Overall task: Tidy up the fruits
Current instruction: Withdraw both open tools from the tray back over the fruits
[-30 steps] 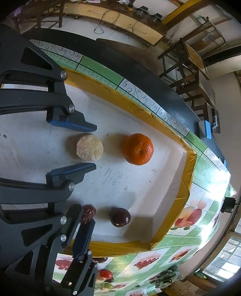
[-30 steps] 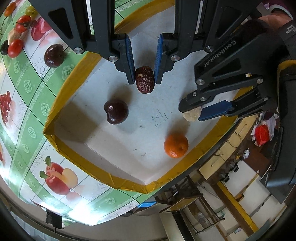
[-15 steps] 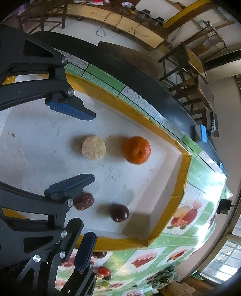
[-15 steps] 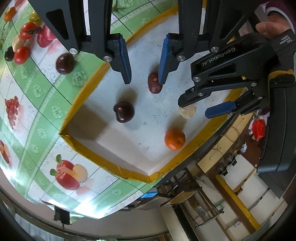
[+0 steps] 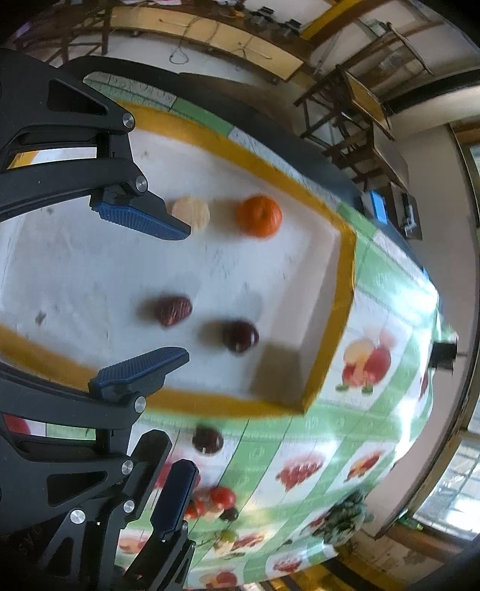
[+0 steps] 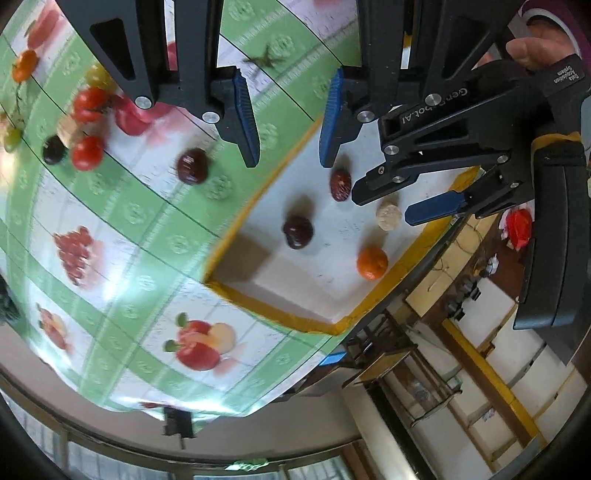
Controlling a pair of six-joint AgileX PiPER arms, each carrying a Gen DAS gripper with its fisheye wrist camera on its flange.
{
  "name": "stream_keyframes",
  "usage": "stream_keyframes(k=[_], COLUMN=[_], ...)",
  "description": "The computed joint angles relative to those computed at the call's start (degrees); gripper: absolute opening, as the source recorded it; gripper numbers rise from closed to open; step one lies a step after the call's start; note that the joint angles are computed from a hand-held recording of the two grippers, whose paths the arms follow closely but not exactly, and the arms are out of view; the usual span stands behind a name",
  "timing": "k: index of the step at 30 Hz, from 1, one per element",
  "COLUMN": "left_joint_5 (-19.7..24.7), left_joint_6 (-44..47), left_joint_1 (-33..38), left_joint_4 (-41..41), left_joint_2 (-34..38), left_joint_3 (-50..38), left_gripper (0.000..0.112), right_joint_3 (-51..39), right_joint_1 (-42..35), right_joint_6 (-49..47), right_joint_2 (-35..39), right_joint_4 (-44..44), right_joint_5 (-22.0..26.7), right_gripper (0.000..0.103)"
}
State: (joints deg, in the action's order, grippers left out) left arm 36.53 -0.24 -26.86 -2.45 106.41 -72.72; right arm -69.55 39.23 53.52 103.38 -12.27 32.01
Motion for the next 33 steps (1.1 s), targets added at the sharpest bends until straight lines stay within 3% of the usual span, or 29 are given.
stream_keyframes(k=[15,24,33], left_joint_5=[1.6,2.9,4.3], left_joint_6=[-0.8,0.3,1.1], left_joint_1=[-12.5,-18.8,-23.6], left_joint_4=[-1.3,-3.4,-6.8], left_joint_2=[0.3,3.5,8.1], left_joint_3=[-1.3,-4.3,-8.5], left_gripper=[0.061,0.061,0.061], right_joint_3=[23.9,37.3,45.9], right_joint_1=[0.0,1.1,2.6], right_joint_6=[18.0,26.8,31.7], right_joint_2=[-19.2,-32.6,-46.3], right_joint_4=[-9.3,-11.3,-10.8], right_joint_5=[0.7,5.3,13.0], right_gripper=[0.034,0.034,0.034])
